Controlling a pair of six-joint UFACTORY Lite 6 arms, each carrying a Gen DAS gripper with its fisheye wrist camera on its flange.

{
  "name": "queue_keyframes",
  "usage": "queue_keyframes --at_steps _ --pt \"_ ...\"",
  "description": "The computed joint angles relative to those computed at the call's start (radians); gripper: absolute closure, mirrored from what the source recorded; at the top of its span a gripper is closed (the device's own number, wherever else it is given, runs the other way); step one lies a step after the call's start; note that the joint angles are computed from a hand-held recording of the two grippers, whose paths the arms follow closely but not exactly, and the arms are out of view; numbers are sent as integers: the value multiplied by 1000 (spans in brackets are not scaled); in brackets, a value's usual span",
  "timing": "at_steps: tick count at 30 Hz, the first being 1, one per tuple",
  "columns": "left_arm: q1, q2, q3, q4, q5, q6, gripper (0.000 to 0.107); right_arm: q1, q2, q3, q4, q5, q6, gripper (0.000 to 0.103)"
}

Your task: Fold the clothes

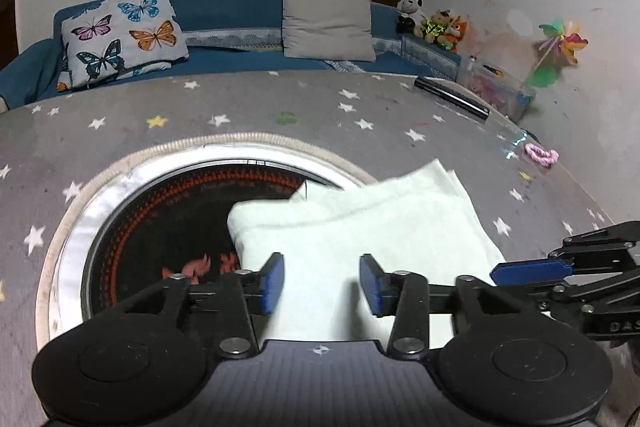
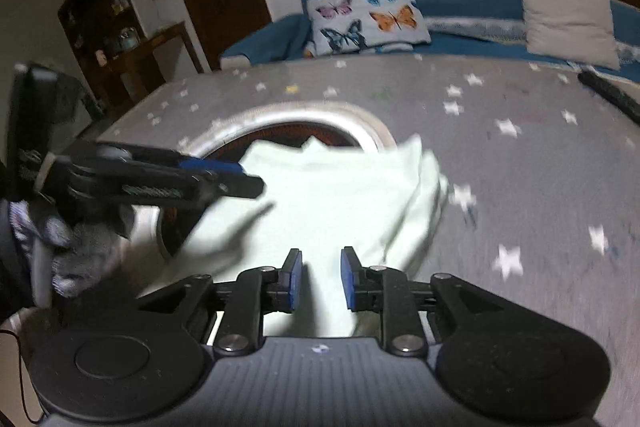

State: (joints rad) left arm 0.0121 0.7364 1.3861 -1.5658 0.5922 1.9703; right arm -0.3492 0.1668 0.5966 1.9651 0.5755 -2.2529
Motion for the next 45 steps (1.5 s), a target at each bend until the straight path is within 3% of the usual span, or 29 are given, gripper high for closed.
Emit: queue_keyframes --at_steps 3,4,8,20,22,24,25,28,30,32,45 --pt "14 -34 -65 -35 -3 52 51 -29 -31 -56 37 23 -25 73" --pt "18 -39 -78 -42 -8 58 50 -43 -49 -75 49 35 -29 64" --pt "31 -35 -96 -52 -25 49 42 -65 -58 -97 121 43 -62 55" --pt "19 -35 -111 -65 -52 27 43 -32 128 -37 353 125 -87 46" --pt "16 -36 -115 -69 -52 31 43 -15 134 -36 379 126 -102 47" --pt "13 -37 -114 -70 -54 27 51 1 140 -34 405 126 -117 50" --pt "12 -37 -114 -71 -56 24 54 9 142 -34 417 126 -125 59" --pt "7 -40 -117 -92 -68 33 76 -3 159 -27 380 147 -81 74" --pt "8 -40 -109 -77 -67 3 91 -17 157 -35 364 169 -61 77" --pt "6 -49 -109 -69 -63 -14 96 -34 144 -47 342 188 -41 81" --pt "-196 -99 -40 -93 -108 -64 102 -285 -9 -71 136 223 62 84"
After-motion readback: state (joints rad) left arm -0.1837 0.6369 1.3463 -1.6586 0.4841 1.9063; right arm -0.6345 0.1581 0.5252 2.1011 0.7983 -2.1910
